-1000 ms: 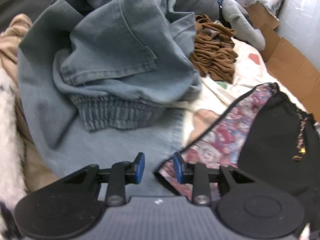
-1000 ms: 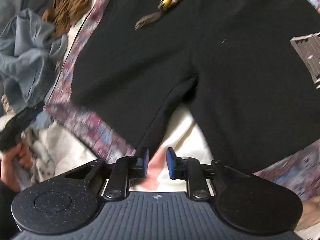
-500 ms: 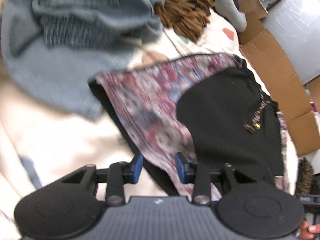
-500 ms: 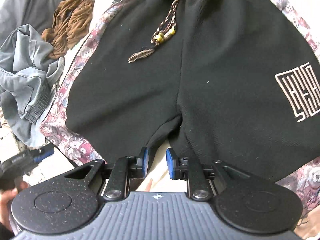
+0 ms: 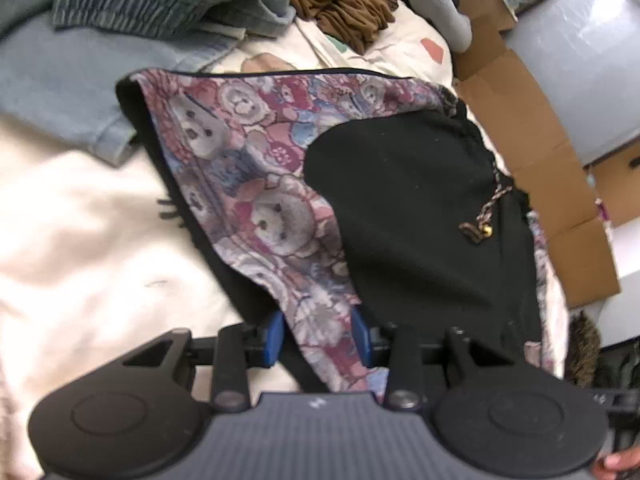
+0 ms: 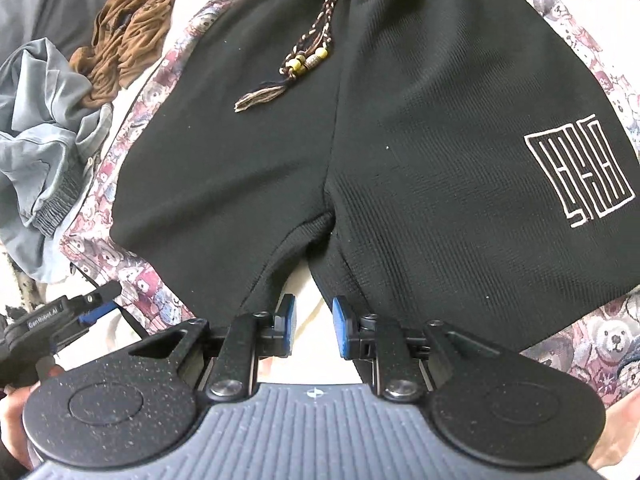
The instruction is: Fold clothes
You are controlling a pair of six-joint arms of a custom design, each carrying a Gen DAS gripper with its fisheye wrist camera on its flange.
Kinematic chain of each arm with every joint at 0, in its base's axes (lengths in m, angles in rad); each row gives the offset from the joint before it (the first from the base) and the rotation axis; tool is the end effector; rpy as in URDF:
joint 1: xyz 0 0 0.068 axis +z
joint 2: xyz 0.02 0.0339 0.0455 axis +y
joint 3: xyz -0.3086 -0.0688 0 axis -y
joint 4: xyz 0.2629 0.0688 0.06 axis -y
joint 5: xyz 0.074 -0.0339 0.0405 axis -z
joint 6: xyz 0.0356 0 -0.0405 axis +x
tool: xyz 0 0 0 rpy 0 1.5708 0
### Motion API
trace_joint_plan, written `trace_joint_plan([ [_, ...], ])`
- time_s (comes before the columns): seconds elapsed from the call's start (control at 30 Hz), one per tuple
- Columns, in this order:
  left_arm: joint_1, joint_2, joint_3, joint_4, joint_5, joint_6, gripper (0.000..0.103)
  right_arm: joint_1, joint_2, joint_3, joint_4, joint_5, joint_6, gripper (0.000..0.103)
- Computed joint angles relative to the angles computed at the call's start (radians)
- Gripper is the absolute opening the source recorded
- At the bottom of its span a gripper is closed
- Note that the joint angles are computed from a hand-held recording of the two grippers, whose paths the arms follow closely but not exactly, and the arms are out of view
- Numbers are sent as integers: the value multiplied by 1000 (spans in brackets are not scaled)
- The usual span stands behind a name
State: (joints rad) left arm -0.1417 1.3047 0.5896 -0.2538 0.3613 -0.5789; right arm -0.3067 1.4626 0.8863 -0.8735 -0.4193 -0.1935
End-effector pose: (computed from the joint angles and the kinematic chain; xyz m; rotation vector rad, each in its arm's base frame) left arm 0.2333 -0.0460 0.1957 -0.4214 2.5789 -0.7314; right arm 0.2453 -0.0625 0.2216 0.1255 2.8690 0.5489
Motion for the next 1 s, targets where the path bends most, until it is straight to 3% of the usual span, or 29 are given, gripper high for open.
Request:
trace_joint_plan([
  [0.2, -20, 4, -51, 75, 81, -83, 37, 5, 1, -7, 10, 9, 2, 21],
  [0.37, -31, 11, -105, 151, 168, -160, 29, 0, 2, -2, 19, 5, 9, 21],
  [0.43, -37, 24, -117, 171, 181, -182, 19, -1, 1, -4, 22, 4, 12, 21],
  [0.47, -39, 28, -117, 166, 177, -188, 6, -1, -2, -6, 22, 3, 12, 21],
  [0.5, -42, 30, -115, 153, 169, -191, 1, -1, -5, -8, 22, 2, 12, 21],
  [0.73, -24, -37, -112, 30, 150, -145, 1, 16, -16, -7, 48, -15, 18, 21],
  [1.0, -16, -55, -105, -18, 137, -118, 1, 66, -9, 4, 117, -10, 62, 21],
])
